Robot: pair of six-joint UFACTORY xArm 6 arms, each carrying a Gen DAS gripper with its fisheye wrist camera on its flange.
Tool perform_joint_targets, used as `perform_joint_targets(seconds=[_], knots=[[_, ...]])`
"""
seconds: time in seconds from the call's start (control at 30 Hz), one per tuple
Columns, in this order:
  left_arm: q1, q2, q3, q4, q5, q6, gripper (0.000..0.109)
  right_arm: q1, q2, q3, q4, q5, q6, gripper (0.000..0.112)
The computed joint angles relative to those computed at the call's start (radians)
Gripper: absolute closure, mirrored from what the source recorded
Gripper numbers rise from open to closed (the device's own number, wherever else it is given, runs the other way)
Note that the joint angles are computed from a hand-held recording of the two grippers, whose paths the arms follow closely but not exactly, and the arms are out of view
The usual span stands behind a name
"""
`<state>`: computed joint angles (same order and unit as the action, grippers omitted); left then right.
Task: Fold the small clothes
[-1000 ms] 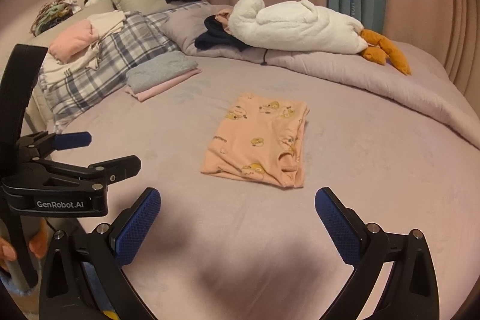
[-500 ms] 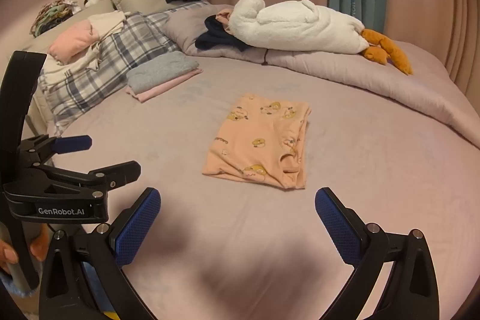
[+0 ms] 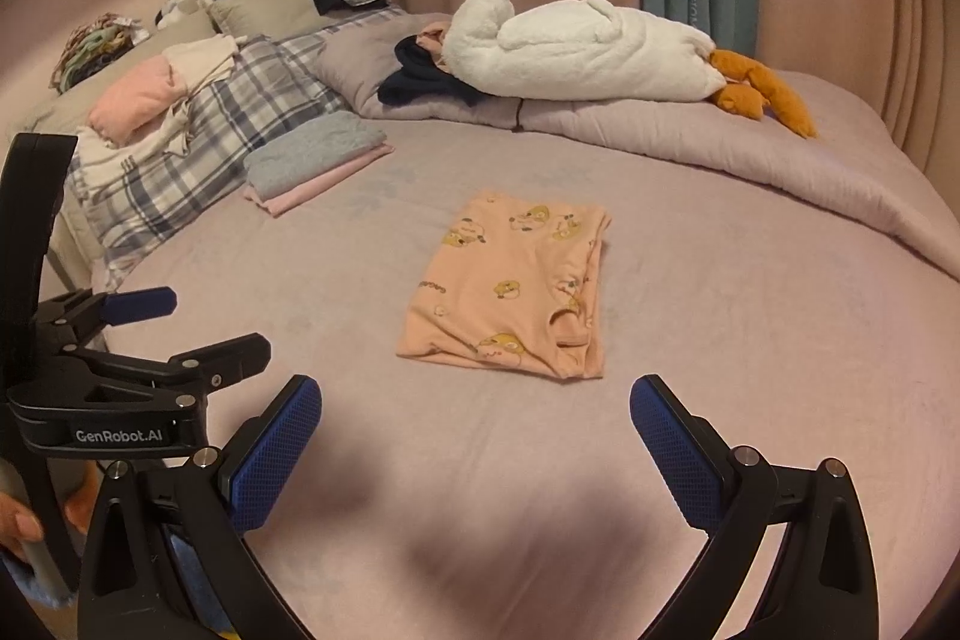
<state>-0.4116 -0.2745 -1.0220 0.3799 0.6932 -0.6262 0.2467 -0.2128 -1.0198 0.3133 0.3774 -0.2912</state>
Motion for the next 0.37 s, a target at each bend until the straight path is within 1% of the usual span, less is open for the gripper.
perform_joint_targets(seconds=[0.23,0.37], knots=[[-0.001,-0.004,0.004,0.017,-0.005,-0.006,0.006,-0.006,0.006,-0.008,0.025,0.000,-0.019,0.010],[-0.003,-0.001,-0.001,0.029,0.007,-0.022,0.006,-0.008,0.008,-0.010,0.030,0.001,-0.025,0.010]])
